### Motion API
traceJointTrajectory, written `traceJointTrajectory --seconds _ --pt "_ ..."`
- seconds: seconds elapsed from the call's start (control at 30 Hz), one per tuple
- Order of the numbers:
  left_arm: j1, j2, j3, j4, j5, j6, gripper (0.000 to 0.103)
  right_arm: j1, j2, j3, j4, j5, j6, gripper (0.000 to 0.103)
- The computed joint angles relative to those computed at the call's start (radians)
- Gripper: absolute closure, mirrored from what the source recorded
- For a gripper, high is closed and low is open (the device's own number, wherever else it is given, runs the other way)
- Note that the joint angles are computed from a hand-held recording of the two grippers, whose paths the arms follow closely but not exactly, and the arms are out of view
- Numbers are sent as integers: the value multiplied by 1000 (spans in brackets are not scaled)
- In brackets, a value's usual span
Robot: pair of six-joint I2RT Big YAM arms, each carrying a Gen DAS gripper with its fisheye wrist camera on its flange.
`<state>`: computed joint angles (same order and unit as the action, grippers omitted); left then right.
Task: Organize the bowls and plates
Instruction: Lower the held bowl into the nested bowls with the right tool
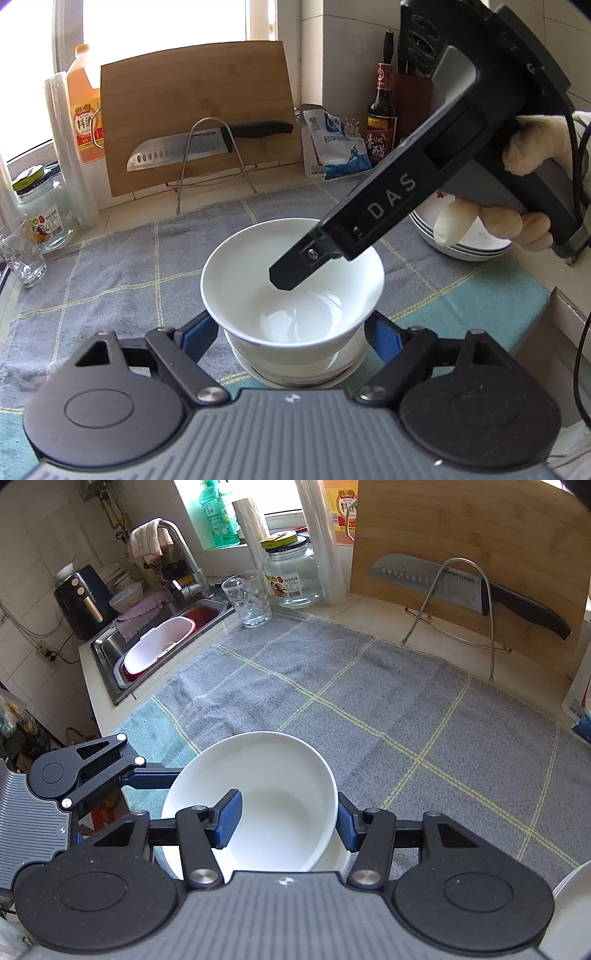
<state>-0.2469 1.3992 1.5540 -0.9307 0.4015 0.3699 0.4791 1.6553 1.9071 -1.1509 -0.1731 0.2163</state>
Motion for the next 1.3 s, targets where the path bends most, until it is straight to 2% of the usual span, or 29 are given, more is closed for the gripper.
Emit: traceJointTrajectory --seconds 0.7,1.0,1.17,1.2,1.23,1.3 --pt "-4 24 21 -39 1 14 17 -4 -9 -44 23 -2 6 43" --pt "2 35 28 -51 20 20 12 1 -14 -52 31 3 -1 38" --pt "5 34 26 -59 22 28 11 10 -20 -60 39 9 -18 26" --pt "6 30 23 -55 22 30 10 13 -21 -59 38 25 -24 22" --pt "7 25 17 -47 23 32 7 17 -24 -61 41 45 -32 13" --pt "11 18 13 -41 29 32 5 17 -29 -67 50 56 -45 10"
